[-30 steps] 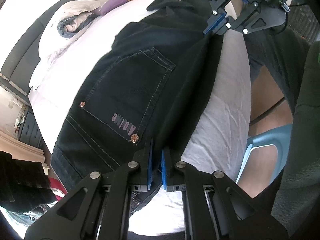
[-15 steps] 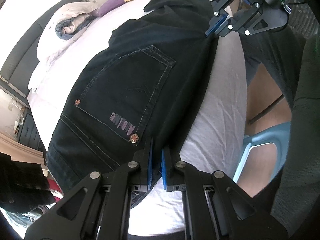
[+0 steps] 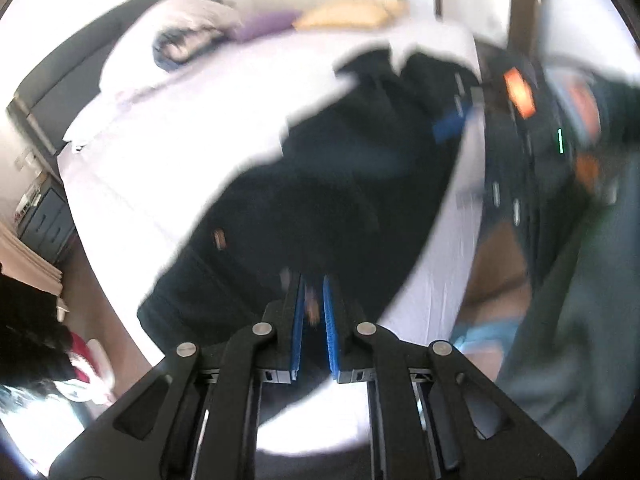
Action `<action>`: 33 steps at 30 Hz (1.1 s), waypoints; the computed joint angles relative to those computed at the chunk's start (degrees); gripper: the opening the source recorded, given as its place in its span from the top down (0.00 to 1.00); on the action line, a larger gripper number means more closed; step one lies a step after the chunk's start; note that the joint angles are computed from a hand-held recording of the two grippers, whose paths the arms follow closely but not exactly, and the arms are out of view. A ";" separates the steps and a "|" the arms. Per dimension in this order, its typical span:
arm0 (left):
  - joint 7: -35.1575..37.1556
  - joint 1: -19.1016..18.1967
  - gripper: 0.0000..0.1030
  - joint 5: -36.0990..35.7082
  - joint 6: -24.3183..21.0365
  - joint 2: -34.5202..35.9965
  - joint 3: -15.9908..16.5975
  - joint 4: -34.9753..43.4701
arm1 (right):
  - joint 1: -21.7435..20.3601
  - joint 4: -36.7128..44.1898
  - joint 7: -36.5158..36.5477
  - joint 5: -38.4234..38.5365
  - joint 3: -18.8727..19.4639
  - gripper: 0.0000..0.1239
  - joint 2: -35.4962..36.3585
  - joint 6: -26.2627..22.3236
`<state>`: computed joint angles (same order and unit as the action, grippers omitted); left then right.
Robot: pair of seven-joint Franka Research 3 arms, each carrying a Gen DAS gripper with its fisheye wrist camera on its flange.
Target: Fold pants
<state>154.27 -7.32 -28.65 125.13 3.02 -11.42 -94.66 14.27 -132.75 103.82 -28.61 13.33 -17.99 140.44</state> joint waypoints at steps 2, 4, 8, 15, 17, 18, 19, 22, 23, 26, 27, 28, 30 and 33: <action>-3.39 -0.73 0.91 -1.91 0.61 3.05 -0.85 3.98 | 0.47 -0.24 0.44 3.15 -0.96 0.38 -0.66 0.73; -6.24 -2.01 0.91 0.28 1.73 6.18 -2.16 6.54 | 0.72 -1.14 1.51 8.85 -2.80 0.38 -2.42 3.10; -16.52 -4.18 0.91 8.97 -2.40 13.92 -3.51 11.87 | -4.21 -1.90 8.10 14.54 -4.27 0.38 -5.85 6.18; -22.66 -4.09 0.91 13.97 -0.44 14.45 -4.93 8.52 | -19.72 6.47 24.96 12.40 -5.54 0.38 -3.14 2.05; -24.33 -4.12 0.91 14.57 -1.40 14.85 -5.13 10.10 | -21.32 13.82 26.24 8.18 -5.75 0.38 3.05 -3.22; -24.86 -4.17 0.91 14.73 -1.07 14.81 -5.25 10.19 | -21.01 17.01 25.65 7.50 -6.47 0.38 6.09 -4.93; -25.53 -4.24 0.91 14.60 -0.72 14.94 -5.41 10.20 | -20.73 21.44 25.25 6.58 -7.02 0.38 10.22 -7.48; -26.51 -3.74 0.91 13.78 -0.54 15.70 -5.66 9.69 | -18.65 31.68 23.02 5.27 -8.76 0.38 19.55 -14.28; -26.58 -3.26 0.91 12.85 -0.69 15.81 -5.82 9.70 | -17.75 34.51 22.78 3.93 -9.30 0.38 22.27 -16.27; -26.79 -1.76 0.91 10.14 -4.14 17.49 -6.11 12.55 | -14.97 42.56 21.09 0.69 -11.41 0.38 29.93 -22.64; -26.26 -1.09 0.91 9.33 -4.70 17.42 -6.14 12.46 | -14.19 45.12 20.80 0.38 -12.25 0.38 32.35 -24.65; -26.19 -0.65 0.91 8.54 -5.90 18.08 -6.20 13.48 | -13.72 47.18 20.19 0.88 -13.08 0.38 34.22 -26.10; -25.99 -0.29 0.91 7.99 -6.63 18.34 -6.21 13.87 | -13.11 51.04 19.06 2.76 -14.68 0.38 37.83 -29.02; -25.38 0.00 0.91 7.51 -6.27 17.91 -6.18 13.13 | -12.07 54.48 17.66 4.39 -17.16 0.38 41.47 -32.63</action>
